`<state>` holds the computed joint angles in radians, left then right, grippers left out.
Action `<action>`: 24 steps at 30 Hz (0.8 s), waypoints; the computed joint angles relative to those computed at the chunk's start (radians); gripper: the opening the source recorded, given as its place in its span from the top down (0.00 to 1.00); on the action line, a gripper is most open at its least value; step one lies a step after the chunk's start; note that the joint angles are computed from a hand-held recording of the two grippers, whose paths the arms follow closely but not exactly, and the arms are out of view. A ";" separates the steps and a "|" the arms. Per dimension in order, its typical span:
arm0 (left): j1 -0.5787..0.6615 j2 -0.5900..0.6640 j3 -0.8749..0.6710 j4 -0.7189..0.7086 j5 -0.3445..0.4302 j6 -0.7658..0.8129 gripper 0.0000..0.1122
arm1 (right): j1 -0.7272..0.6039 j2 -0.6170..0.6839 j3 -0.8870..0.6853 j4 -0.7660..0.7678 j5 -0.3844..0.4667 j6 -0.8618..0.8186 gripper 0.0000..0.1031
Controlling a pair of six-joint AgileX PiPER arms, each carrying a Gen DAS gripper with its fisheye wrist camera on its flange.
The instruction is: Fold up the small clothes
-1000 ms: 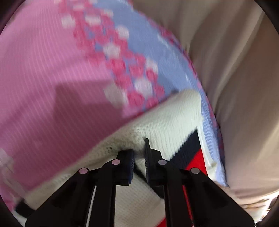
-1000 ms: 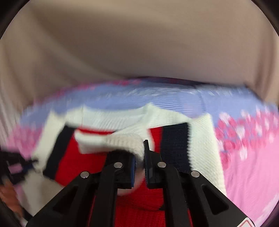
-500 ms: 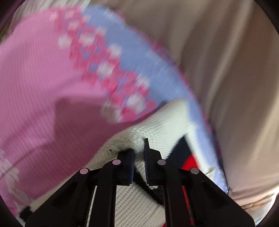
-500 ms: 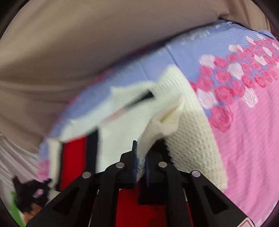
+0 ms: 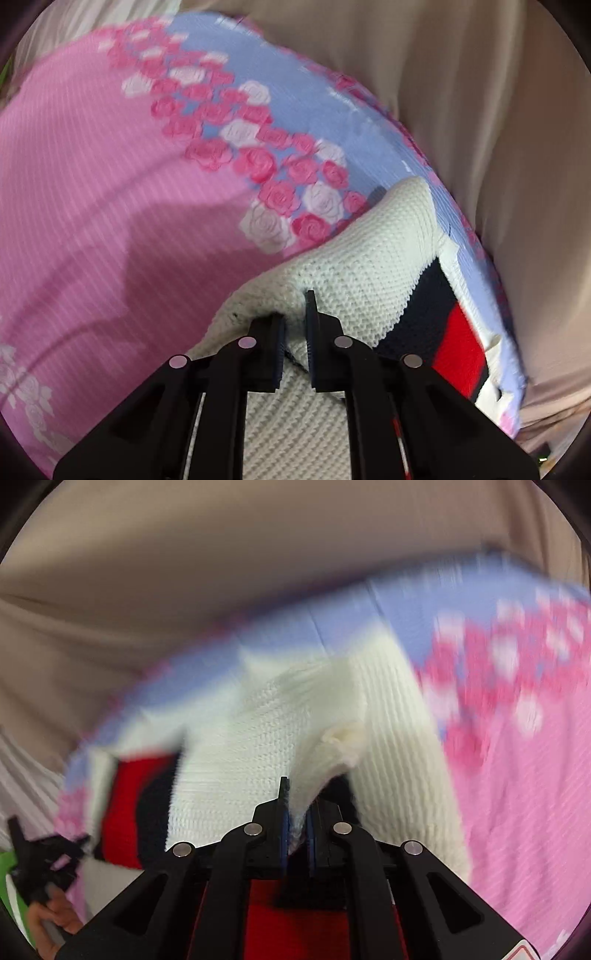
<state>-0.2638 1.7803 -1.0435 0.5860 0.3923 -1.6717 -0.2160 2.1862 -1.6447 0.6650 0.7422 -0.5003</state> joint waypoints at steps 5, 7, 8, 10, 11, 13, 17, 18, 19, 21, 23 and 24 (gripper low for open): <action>-0.014 -0.043 -0.013 -0.194 0.060 0.275 0.86 | -0.025 -0.162 0.178 0.071 -0.055 -0.064 0.80; -0.053 -0.092 0.008 -0.185 0.131 0.321 0.77 | -0.060 -0.254 0.292 0.090 -0.073 -0.113 0.69; -0.083 -0.134 0.043 -0.173 0.151 0.332 0.74 | -0.081 -0.304 0.352 0.095 -0.072 -0.140 0.61; -0.129 -0.216 0.119 -0.173 0.185 0.338 0.60 | -0.138 -0.411 0.483 0.103 -0.066 -0.218 0.57; -0.142 -0.256 0.161 -0.177 0.192 0.338 0.58 | -0.181 -0.459 0.546 0.104 -0.050 -0.273 0.55; -0.201 -0.363 0.265 -0.181 0.226 0.300 0.47 | -0.267 -0.585 0.700 0.059 -0.008 -0.365 0.53; -0.314 -0.545 0.455 -0.260 0.280 0.240 0.44 | -0.485 -0.751 0.897 -0.052 0.118 -0.525 0.45; -0.350 -0.590 0.502 -0.285 0.281 0.212 0.44 | -0.559 -0.784 0.936 -0.089 0.156 -0.572 0.45; -0.386 -0.638 0.552 -0.323 0.275 0.189 0.44 | -0.614 -0.800 0.966 -0.120 0.185 -0.602 0.44; -0.485 -0.715 0.621 -0.325 0.280 0.085 0.44 | -0.715 -0.807 1.008 -0.181 0.242 -0.643 0.44; -0.622 -0.738 0.633 -0.251 0.333 -0.062 0.39 | -0.782 -0.801 1.036 -0.203 0.283 -0.678 0.44; -0.664 -0.743 0.639 -0.244 0.338 -0.096 0.38 | -0.812 -0.795 1.053 -0.202 0.302 -0.700 0.44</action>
<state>-0.9283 1.0378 -0.4044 0.3416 0.7298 -1.7678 -1.0284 1.3915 -0.5917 0.4625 1.0442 -1.2006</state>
